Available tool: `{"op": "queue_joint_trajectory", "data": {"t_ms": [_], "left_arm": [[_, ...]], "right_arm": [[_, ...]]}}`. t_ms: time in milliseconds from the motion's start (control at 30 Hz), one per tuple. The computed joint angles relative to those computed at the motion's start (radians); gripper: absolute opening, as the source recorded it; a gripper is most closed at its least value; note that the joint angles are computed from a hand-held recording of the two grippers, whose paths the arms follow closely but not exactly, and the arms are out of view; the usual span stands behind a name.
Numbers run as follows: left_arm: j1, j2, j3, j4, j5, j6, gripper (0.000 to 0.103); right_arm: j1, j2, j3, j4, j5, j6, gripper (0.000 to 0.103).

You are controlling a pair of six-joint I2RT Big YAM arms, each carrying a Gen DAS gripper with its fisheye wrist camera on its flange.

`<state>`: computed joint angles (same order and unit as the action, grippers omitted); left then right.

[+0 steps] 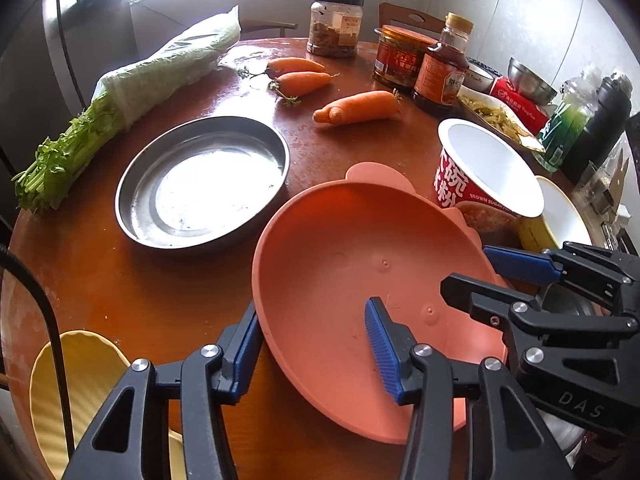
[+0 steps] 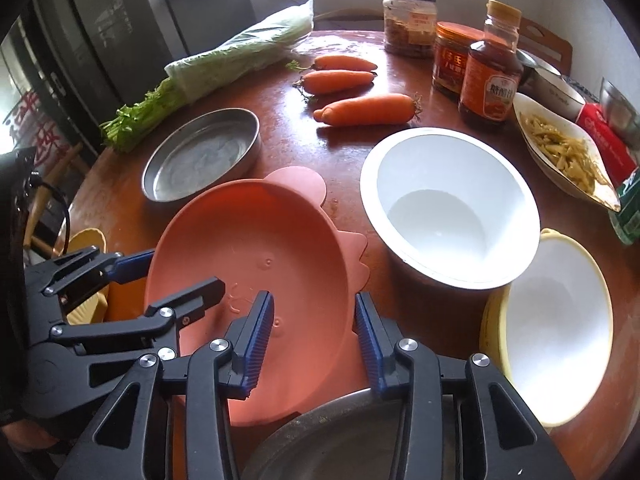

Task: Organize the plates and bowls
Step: 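Grasp the orange plate rim with the left tool and lift it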

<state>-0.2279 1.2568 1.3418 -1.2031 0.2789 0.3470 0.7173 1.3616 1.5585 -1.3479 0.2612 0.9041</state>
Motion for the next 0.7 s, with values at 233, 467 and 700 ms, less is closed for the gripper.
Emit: {"op": "queue_joint_trajectory", "data": {"t_ms": [233,467,700], "left_arm": [[0.014,-0.008,0.019,-0.008,0.015,0.000,0.050],[0.038,-0.013,0.029,-0.011,0.026,0.004,0.050],[0.063,-0.007,0.029,-0.006,0.017,0.007,0.049]], "right_arm": [[0.006,-0.008,0.002,0.016,0.010,-0.004,0.043],[0.015,0.000,0.030,0.019,0.026,-0.017,0.043],[0.010,0.000,0.014,0.064,-0.007,-0.036,0.034]]}}
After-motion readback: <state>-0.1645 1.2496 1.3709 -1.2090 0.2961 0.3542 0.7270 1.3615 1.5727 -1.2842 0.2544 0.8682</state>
